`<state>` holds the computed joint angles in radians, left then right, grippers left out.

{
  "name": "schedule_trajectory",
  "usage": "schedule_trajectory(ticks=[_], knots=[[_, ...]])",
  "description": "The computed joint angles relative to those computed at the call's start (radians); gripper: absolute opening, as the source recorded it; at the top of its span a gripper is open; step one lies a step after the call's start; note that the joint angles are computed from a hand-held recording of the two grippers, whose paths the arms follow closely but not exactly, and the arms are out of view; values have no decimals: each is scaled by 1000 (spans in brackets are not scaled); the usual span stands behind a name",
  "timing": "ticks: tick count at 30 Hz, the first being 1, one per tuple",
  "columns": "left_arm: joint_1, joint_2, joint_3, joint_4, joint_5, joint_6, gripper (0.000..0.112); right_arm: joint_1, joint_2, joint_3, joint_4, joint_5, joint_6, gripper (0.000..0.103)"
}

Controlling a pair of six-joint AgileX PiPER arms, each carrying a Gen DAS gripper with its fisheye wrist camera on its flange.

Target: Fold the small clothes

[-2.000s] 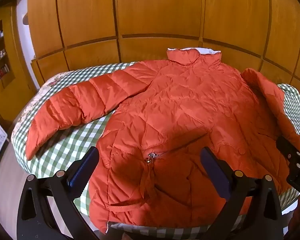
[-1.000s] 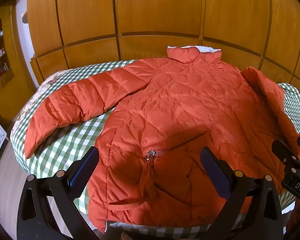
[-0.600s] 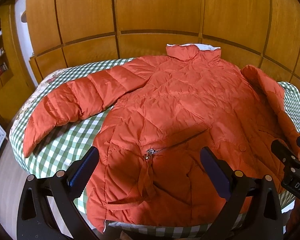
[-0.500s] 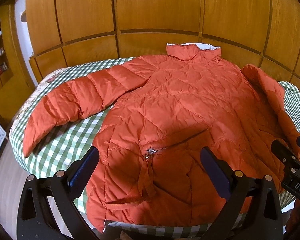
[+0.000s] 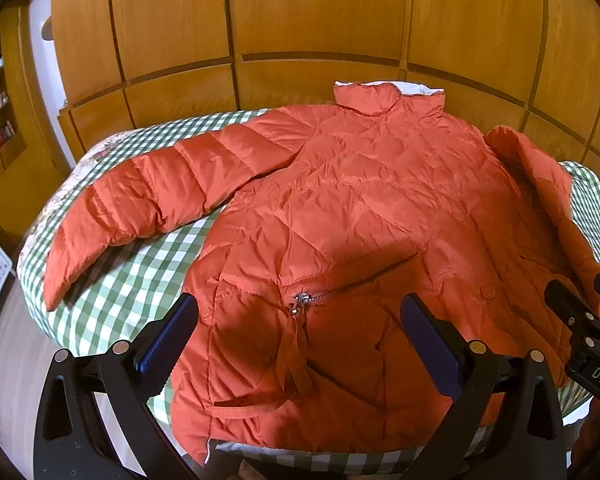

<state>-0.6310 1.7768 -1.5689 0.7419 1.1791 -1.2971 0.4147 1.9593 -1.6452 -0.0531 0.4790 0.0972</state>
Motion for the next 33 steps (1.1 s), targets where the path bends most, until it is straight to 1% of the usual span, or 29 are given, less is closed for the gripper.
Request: schedule_trajectory(ticks=[12, 15, 19, 21, 22, 24, 28, 29, 30, 31, 32, 33], knots=[[15, 12, -14, -29, -6, 20, 100, 2, 6, 6, 13, -6, -11, 101], [27, 7, -6, -47, -25, 31, 100, -5, 11, 3, 60, -2, -46, 101], [41, 6, -2, -63, -33, 34, 100, -3, 23, -9, 56, 4, -57, 101], [58, -9, 18, -83, -67, 42, 100, -4, 37, -34, 62, 8, -84, 101], [71, -21, 32, -102, -92, 53, 100, -6, 44, -49, 74, 14, -107, 101], [126, -60, 82, -187, -185, 98, 100, -11, 78, -107, 77, 22, -141, 101], [298, -190, 286, -434, -500, 189, 100, -26, 171, -251, 66, 32, -189, 101], [347, -230, 357, -484, -587, 173, 100, -39, 188, -276, 101, 25, -224, 101], [381, -258, 408, -494, -639, 127, 100, -58, 222, -329, 164, 34, -277, 101], [419, -289, 463, -471, -677, 43, 100, -73, 251, -375, 189, 43, -291, 101], [445, -307, 497, -443, -691, -15, 100, -85, 284, -427, 186, 48, -275, 101], [462, -316, 513, -417, -688, -55, 100, -97, 309, -468, 190, 53, -273, 101]])
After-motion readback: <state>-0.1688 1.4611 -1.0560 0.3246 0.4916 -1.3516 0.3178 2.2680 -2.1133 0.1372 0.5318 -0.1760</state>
